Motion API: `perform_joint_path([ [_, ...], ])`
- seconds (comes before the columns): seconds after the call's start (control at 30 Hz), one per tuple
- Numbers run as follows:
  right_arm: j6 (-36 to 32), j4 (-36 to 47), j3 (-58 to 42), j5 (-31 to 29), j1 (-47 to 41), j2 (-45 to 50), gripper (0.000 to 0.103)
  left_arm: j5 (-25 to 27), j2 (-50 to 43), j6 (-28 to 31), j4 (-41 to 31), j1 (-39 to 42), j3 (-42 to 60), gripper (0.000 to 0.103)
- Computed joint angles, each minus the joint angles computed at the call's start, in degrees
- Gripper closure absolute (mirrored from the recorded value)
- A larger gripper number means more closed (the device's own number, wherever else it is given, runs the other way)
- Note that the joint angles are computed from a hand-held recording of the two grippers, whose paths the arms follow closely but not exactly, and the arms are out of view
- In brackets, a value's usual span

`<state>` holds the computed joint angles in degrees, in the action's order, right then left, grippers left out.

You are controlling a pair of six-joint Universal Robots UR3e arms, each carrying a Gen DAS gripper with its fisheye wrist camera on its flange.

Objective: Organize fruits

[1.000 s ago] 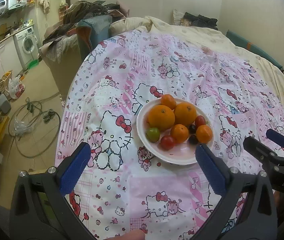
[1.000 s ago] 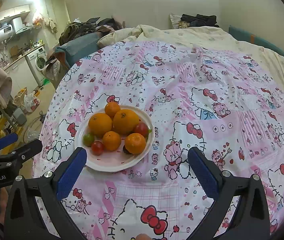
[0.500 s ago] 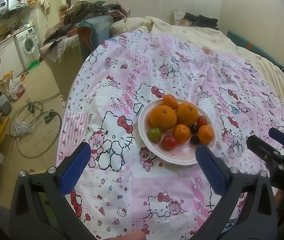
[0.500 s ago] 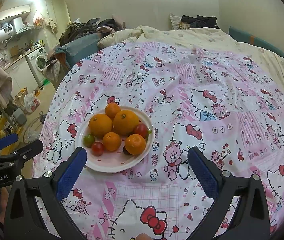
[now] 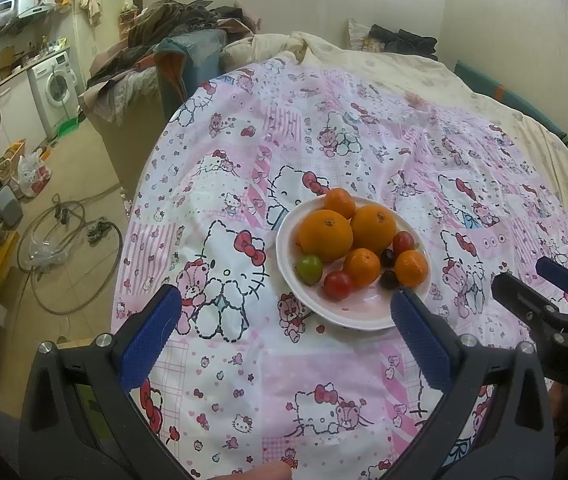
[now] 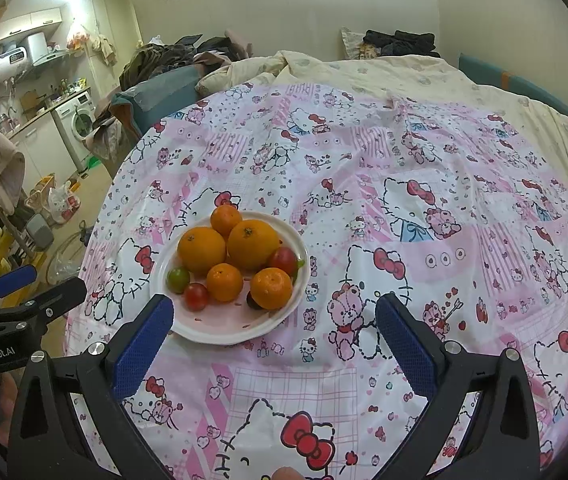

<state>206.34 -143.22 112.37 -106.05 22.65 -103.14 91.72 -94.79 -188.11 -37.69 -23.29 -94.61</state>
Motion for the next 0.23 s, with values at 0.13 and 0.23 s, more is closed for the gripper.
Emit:
perform_joint_path([
  [0.13,-0.07,0.16,-0.14,0.01,-0.06,0.04,0.000,0.04,0.05,0.00,0.16,0.01,-0.10,0.000],
  [0.23,0.04,-0.01,-0.10,-0.20,0.18,0.13,0.000,0.68,-0.18,0.22,0.39,-0.25,-0.03,0.000],
])
